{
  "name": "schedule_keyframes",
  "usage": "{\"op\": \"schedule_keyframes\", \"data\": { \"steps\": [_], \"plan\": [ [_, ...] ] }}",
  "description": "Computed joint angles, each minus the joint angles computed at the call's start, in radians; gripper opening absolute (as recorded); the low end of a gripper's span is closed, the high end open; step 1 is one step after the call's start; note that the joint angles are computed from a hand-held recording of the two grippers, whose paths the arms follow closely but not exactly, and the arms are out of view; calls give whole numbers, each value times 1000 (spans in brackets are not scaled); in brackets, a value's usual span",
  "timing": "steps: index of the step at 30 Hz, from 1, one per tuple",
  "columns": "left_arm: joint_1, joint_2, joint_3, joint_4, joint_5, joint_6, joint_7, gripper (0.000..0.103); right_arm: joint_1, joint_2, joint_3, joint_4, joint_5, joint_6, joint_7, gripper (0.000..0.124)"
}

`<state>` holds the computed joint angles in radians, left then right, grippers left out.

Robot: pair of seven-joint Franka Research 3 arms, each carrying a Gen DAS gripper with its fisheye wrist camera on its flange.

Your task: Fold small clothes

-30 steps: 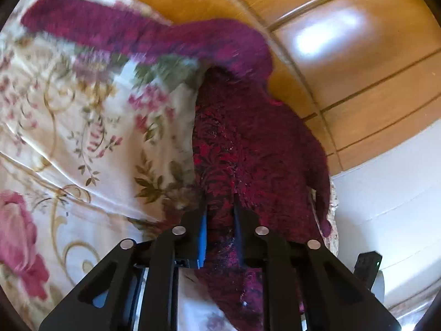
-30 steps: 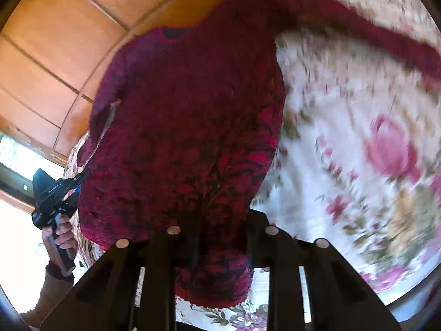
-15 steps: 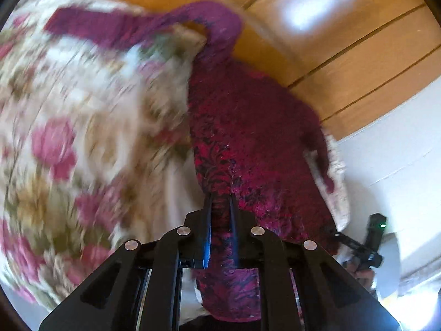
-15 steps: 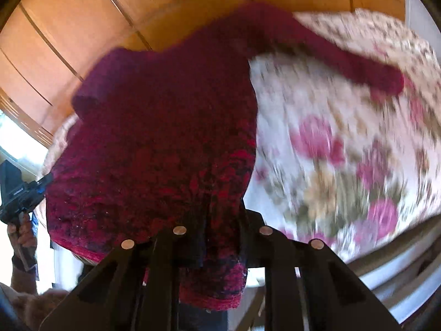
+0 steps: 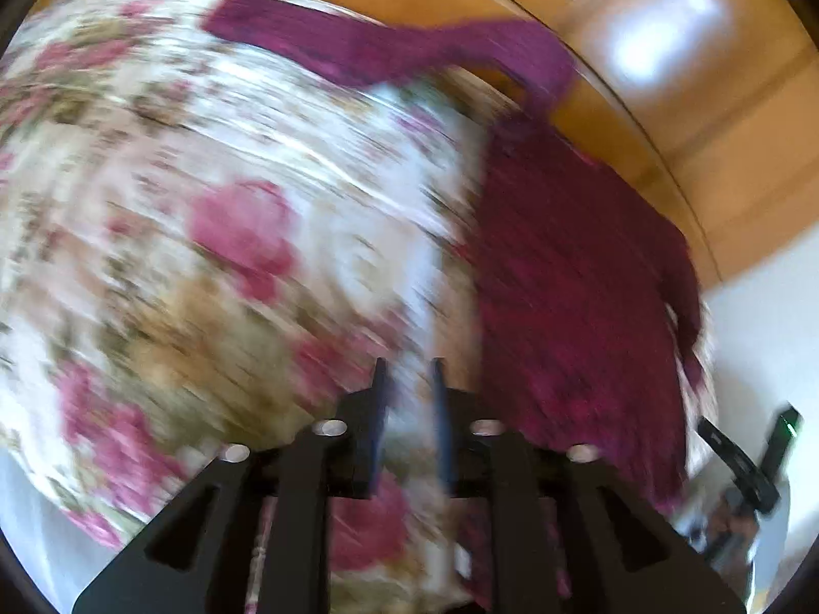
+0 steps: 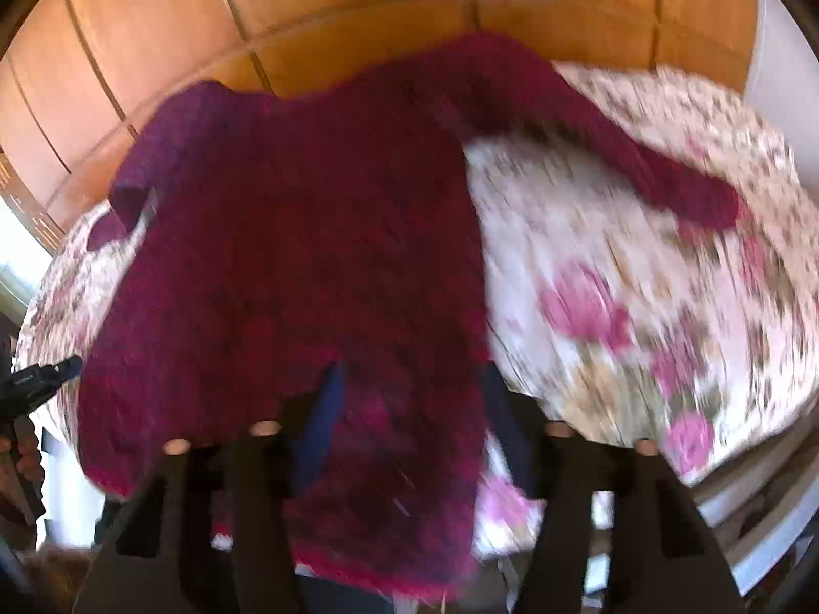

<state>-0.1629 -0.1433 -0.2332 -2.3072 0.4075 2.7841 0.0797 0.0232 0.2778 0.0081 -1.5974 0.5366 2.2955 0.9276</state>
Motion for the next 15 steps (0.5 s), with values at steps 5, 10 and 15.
{"op": "schedule_keyframes", "data": {
  "steps": [5, 10, 15],
  "plan": [
    [78, -39, 9, 11, 125, -100, -161, 60, 63, 55, 49, 36, 10, 68, -11, 81],
    [149, -18, 59, 53, 184, -150, -164, 61, 149, 139, 54, 78, -89, 173, 28, 83],
    [198, 50, 110, 124, 180, -210, -132, 61, 187, 168, 51, 36, -184, 302, 30, 101]
  ]
}}
